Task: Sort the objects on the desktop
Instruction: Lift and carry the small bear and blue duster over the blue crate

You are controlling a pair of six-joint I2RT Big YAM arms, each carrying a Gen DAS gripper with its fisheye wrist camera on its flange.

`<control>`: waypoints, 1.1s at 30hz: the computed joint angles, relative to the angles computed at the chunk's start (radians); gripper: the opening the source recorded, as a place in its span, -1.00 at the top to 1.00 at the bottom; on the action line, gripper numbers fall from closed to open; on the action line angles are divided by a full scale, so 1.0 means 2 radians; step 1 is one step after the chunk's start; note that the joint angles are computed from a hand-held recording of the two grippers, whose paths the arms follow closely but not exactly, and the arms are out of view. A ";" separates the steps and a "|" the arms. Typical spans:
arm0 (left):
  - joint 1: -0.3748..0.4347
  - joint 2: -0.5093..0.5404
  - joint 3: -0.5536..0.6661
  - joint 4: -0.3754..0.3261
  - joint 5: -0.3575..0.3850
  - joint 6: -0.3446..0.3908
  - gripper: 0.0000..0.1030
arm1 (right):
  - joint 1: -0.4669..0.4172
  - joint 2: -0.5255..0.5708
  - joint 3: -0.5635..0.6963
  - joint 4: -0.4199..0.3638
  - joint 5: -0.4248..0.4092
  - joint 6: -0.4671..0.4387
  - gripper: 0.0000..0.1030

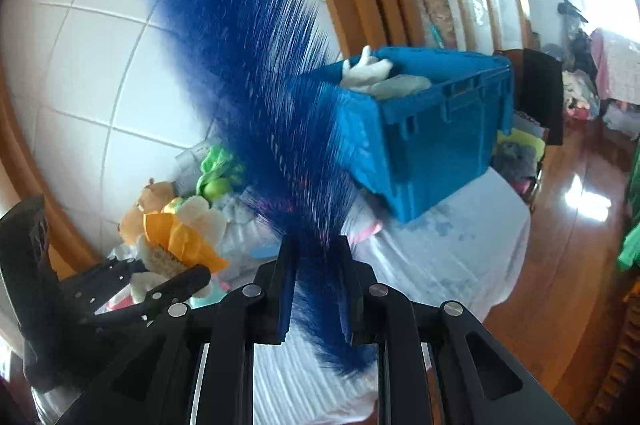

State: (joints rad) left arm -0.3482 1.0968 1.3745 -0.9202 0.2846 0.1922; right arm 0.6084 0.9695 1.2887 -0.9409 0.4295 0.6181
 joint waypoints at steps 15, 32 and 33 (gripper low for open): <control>0.007 0.107 0.058 0.011 -0.020 0.001 0.17 | -0.108 0.087 0.021 0.046 -0.117 -0.057 0.56; 0.084 0.125 -0.036 0.026 -0.117 -0.142 0.17 | -0.131 0.300 0.065 0.043 -0.298 -0.207 0.10; 0.090 0.124 -0.042 0.024 -0.120 -0.147 0.17 | -0.123 0.311 0.070 0.039 -0.304 -0.219 0.10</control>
State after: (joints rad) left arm -0.1677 1.3449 1.2904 -0.8725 0.0452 -0.1026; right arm 0.3615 1.5905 1.4288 -0.8620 -0.1782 0.1802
